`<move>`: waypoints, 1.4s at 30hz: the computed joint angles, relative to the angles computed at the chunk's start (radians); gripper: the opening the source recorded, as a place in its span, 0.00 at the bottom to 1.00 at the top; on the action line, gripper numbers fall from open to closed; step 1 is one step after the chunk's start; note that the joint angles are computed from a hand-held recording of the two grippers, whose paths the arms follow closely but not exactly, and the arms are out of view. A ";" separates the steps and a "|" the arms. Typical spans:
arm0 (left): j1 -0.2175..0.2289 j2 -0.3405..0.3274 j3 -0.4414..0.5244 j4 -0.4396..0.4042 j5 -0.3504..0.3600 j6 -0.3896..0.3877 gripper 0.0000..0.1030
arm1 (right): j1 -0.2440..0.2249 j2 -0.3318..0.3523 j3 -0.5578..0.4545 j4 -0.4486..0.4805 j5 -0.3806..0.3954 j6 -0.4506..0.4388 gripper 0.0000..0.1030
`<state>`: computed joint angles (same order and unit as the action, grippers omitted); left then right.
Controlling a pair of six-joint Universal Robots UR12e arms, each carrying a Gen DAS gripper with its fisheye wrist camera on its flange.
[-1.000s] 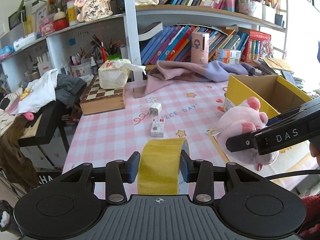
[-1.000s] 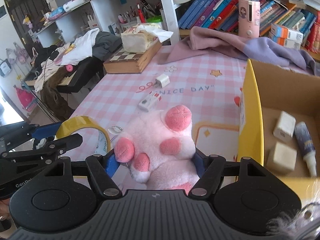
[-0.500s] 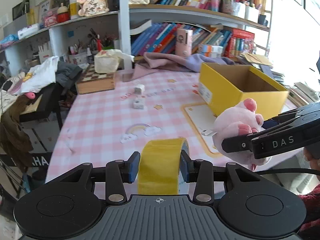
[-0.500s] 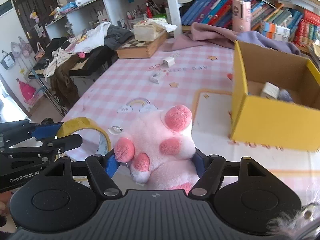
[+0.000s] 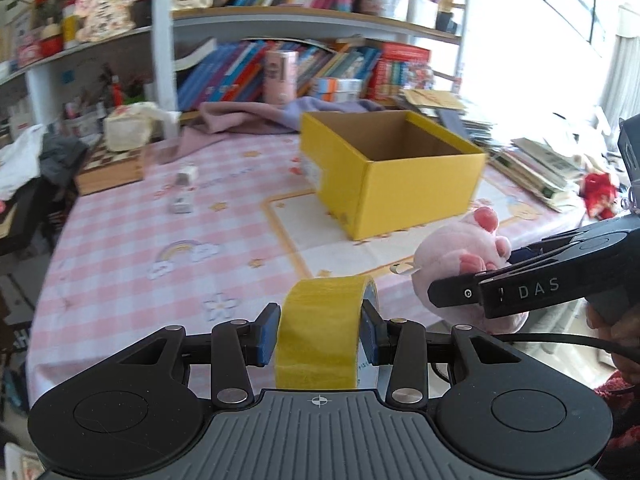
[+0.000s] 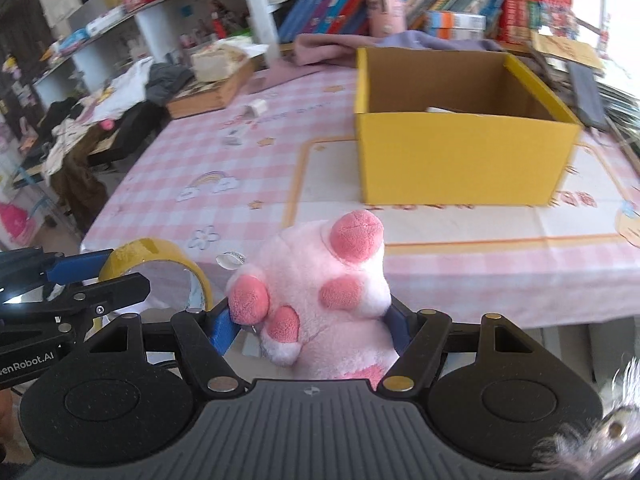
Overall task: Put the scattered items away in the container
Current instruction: 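Lift the tape roll and plush paw and carry both toward the yellow box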
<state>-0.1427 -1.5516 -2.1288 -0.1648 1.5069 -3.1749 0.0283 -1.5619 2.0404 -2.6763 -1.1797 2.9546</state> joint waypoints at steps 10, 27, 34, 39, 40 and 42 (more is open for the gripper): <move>-0.025 -0.049 0.053 0.007 -0.106 0.076 0.39 | -0.056 -0.049 0.049 -0.033 -0.076 0.084 0.67; -0.074 -0.174 0.204 0.050 -0.215 0.165 0.39 | -0.141 -0.030 0.034 -0.104 -0.105 0.149 0.67; -0.088 -0.233 0.291 0.110 -0.175 0.171 0.39 | -0.164 0.040 -0.042 -0.164 -0.051 0.115 0.67; -0.097 -0.285 0.365 0.138 -0.110 0.155 0.39 | -0.174 0.116 -0.135 -0.203 0.022 0.079 0.67; -0.099 -0.296 0.381 0.138 -0.095 0.150 0.39 | -0.175 0.134 -0.157 -0.211 0.037 0.069 0.67; -0.102 -0.318 0.411 0.136 -0.066 0.141 0.39 | -0.175 0.167 -0.197 -0.221 0.065 0.051 0.67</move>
<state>-0.2445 -1.8693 -1.7176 -0.0288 1.4406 -3.0335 -0.1465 -1.3946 1.8436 -2.8977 -1.1150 3.0054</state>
